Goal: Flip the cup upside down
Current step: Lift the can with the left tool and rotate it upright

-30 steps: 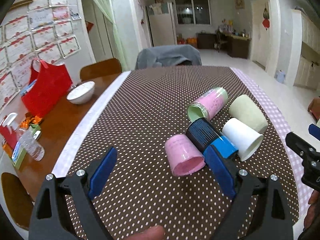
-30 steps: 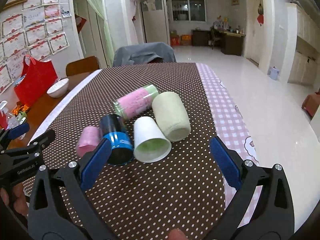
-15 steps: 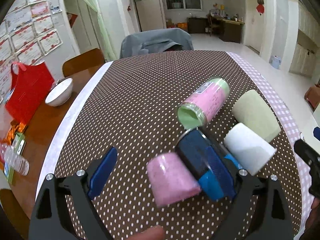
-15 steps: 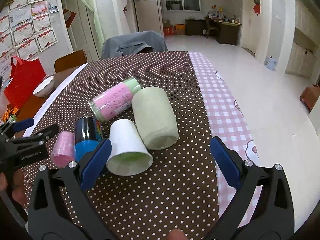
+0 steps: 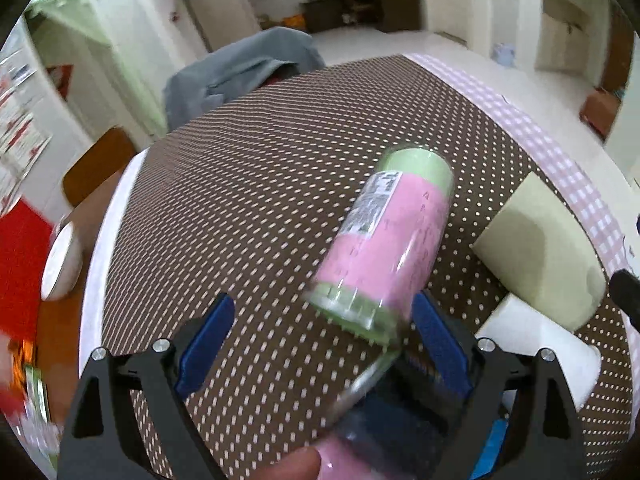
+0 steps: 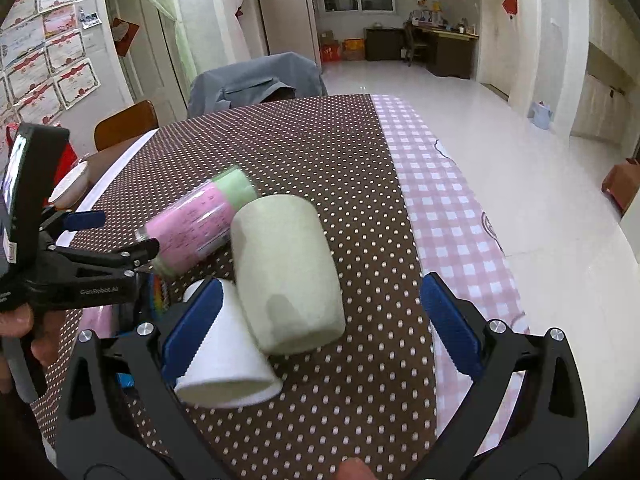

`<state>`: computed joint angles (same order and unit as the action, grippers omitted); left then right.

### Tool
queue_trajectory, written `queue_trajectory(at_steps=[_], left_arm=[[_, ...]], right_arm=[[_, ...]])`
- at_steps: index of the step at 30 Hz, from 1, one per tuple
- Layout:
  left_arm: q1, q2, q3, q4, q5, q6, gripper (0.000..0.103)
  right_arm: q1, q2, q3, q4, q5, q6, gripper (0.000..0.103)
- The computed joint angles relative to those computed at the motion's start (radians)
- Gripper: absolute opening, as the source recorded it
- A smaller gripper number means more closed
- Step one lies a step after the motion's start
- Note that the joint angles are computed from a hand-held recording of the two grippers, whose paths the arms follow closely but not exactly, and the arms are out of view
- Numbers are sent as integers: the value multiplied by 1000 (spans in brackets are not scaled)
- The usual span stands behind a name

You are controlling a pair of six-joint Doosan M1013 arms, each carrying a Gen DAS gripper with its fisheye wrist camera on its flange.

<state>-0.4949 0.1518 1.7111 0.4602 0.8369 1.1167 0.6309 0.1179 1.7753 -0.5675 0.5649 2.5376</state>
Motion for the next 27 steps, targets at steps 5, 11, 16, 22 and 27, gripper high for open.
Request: queue_trajectory(at_steps=[5, 11, 16, 22, 27], left_arm=[[29, 59, -63, -145, 6, 213, 89], [50, 116, -137, -262, 57, 342, 89], [48, 147, -187, -286, 82, 391, 89], [48, 194, -233, -279, 111, 398, 89], [86, 226, -267, -427, 137, 428, 69]], right_arm=[[-20, 33, -26, 45, -6, -39, 97], [-33, 53, -38, 81, -12, -68, 97], [-37, 54, -38, 85, -22, -65, 97], [-43, 51, -36, 94, -31, -67, 97], [-44, 38, -23, 90, -37, -51, 97]])
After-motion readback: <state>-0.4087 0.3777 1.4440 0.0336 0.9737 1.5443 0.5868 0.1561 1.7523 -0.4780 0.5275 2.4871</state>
